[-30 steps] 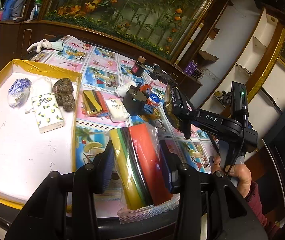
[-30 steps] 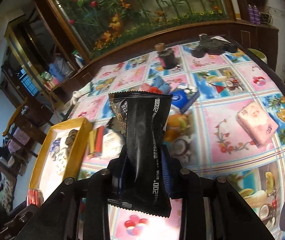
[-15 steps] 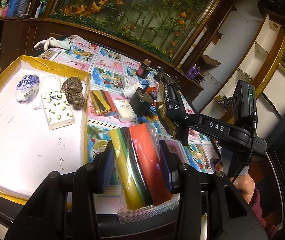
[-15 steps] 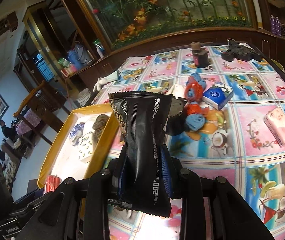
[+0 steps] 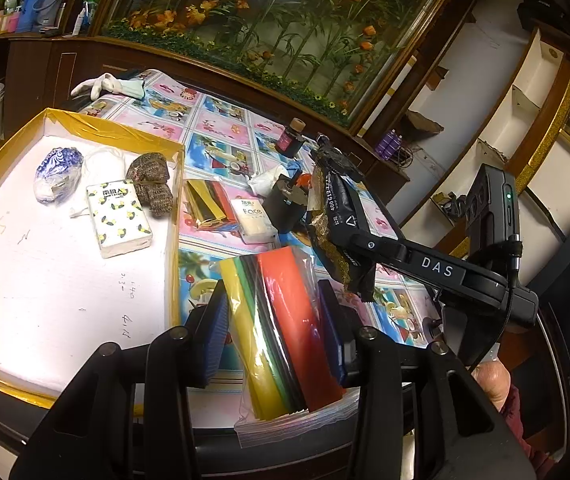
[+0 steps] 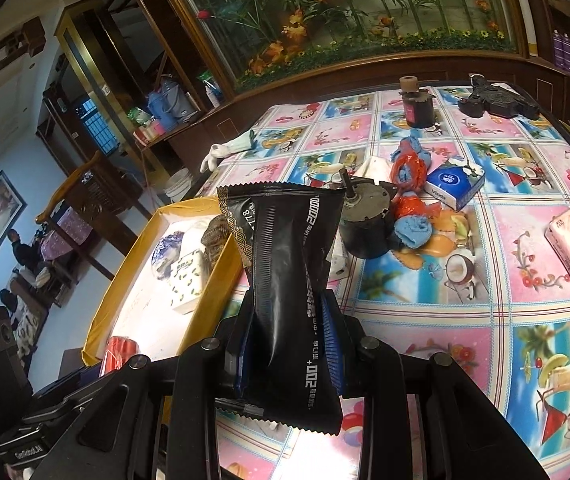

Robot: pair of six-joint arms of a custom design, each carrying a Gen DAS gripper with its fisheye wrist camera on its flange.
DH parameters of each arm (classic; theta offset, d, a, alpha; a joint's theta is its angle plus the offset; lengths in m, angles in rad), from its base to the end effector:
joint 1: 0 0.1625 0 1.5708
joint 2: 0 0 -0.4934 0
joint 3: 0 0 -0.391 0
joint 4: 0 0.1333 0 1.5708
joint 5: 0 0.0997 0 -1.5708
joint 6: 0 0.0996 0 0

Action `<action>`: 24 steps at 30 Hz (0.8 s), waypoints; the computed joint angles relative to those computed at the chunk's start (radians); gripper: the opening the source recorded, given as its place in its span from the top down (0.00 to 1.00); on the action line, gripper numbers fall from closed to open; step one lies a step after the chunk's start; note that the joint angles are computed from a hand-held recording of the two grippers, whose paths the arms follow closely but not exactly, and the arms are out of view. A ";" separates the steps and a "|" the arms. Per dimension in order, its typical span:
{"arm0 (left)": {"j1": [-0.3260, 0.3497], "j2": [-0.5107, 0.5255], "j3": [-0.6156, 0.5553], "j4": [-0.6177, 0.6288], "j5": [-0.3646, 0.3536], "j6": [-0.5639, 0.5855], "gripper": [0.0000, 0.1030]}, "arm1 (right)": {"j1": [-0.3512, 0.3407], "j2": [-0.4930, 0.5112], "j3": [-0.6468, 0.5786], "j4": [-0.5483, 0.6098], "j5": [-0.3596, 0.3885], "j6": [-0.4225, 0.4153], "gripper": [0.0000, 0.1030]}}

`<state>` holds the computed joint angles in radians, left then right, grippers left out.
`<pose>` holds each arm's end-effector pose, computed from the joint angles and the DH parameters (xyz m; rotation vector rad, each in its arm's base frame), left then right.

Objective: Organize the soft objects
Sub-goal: 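Carry the sponge bundle with the left gripper toward the tray while the right lifts the black snack packet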

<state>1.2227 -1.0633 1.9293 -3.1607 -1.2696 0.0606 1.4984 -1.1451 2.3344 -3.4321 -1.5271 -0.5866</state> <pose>-0.0621 -0.6485 0.2906 0.4035 2.7262 -1.0908 0.1019 -0.4980 0.2332 0.7356 -2.7133 0.9488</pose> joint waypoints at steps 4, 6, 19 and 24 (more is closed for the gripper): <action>0.005 -0.005 0.000 -0.005 0.002 -0.004 0.62 | 0.001 0.004 0.002 0.000 0.008 -0.006 0.71; 0.013 -0.011 -0.004 -0.001 -0.007 -0.012 0.62 | 0.002 0.004 0.003 0.005 0.013 -0.011 0.71; 0.071 -0.056 -0.092 0.009 0.107 0.012 0.62 | 0.055 0.041 -0.040 0.062 0.032 -0.011 0.71; 0.105 -0.022 -0.195 0.066 0.179 0.043 0.61 | 0.075 0.083 -0.087 0.136 0.057 0.008 0.71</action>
